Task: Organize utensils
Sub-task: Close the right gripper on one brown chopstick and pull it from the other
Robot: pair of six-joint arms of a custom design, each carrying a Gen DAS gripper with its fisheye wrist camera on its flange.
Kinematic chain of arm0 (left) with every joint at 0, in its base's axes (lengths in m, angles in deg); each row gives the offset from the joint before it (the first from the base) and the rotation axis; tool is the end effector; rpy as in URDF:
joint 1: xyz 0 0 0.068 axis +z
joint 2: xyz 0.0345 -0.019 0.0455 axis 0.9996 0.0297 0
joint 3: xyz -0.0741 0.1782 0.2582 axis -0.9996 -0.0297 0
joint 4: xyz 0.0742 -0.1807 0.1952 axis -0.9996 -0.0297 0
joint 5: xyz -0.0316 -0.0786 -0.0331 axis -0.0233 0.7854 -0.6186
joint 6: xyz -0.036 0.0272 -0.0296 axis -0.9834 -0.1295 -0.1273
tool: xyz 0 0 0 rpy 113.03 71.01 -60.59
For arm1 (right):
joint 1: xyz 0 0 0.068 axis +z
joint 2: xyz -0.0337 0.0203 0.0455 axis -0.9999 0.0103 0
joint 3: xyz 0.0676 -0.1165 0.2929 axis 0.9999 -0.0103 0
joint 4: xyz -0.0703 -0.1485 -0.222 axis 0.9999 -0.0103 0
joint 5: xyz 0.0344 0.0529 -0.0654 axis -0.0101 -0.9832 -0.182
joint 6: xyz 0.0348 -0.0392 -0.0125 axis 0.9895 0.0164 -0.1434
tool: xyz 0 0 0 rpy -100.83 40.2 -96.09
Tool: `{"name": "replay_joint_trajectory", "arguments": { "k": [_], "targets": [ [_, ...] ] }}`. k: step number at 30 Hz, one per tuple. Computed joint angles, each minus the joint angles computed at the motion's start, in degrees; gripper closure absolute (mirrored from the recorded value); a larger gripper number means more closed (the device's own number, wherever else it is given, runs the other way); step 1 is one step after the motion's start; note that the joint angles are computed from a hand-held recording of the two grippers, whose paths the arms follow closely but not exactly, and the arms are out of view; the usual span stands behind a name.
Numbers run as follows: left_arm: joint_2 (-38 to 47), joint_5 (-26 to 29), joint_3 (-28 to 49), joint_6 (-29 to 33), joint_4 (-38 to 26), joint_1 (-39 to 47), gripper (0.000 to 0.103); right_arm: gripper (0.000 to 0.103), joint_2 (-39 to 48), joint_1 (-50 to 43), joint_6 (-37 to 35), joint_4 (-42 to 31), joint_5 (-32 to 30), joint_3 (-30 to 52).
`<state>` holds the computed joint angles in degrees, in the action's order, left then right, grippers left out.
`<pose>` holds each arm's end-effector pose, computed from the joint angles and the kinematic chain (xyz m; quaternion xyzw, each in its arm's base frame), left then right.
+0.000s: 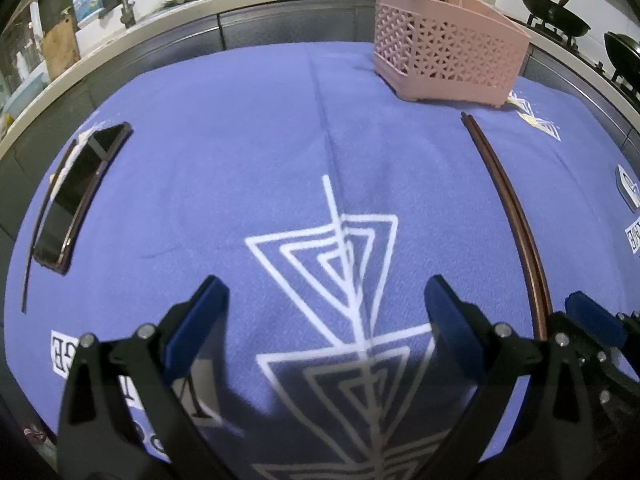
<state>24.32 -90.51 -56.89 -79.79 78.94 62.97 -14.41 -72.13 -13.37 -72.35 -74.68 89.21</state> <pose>0.2258 -0.1001 0.1838 0.0936 0.9435 -0.0177 0.3175 0.1527 0.0431 0.1941 0.0171 0.9327 0.0501 0.3567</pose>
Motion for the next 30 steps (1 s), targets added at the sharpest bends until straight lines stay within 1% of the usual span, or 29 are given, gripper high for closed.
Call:
{"name": "replay_joint_trajectory", "arguments": {
  "k": [1,3,7,9,11,13,17,20,22,24,26,30],
  "targets": [
    [-0.01,0.00,0.05,-0.02,-0.12,-0.05,0.006,0.074,0.39,2.11,-0.06,0.46,2.79,-0.23],
    [0.09,-0.09,0.17,-0.10,-0.22,-0.19,0.006,0.074,1.14,3.91,-0.90,1.69,5.72,-0.74],
    [0.12,-0.15,0.29,-0.25,-0.39,-0.31,0.006,0.074,1.48,4.03,-1.95,3.55,7.15,-1.57],
    [0.09,-0.10,0.24,-0.20,-0.36,-0.23,0.006,0.080,1.33,3.00,-2.34,4.12,7.41,-1.85],
    [0.09,-0.07,0.29,-0.24,-0.44,-0.24,0.006,0.090,1.00,0.48,-2.90,4.68,5.70,-2.18],
    [0.09,-0.08,0.25,-0.20,-0.35,-0.26,0.006,0.095,0.66,-1.76,-3.02,4.82,3.58,-2.29],
    [0.45,-0.21,0.45,-0.47,-0.45,-0.45,0.006,0.096,0.22,-1.56,-2.34,4.19,3.06,-2.08],
    [0.74,-0.06,0.73,-0.53,-0.83,-0.45,0.006,0.096,-0.13,-2.95,-1.74,4.06,0.25,-2.14],
    [0.91,0.54,1.33,-0.35,-1.66,-0.48,0.006,0.096,-0.54,-5.81,-1.64,4.06,-3.61,-2.22],
    [1.32,1.16,2.05,-0.20,-2.33,-0.82,0.006,0.097,-0.81,-7.86,-1.63,3.97,-6.07,-2.23],
    [1.80,1.26,2.72,-0.46,-2.90,-1.65,0.006,0.097,-1.15,-8.53,-1.48,4.07,-6.01,-2.44],
    [2.38,0.83,3.58,-1.07,-3.49,-3.59,0.006,0.097,-1.90,-12.35,-2.11,4.32,-7.92,-2.96]
  ]
}}
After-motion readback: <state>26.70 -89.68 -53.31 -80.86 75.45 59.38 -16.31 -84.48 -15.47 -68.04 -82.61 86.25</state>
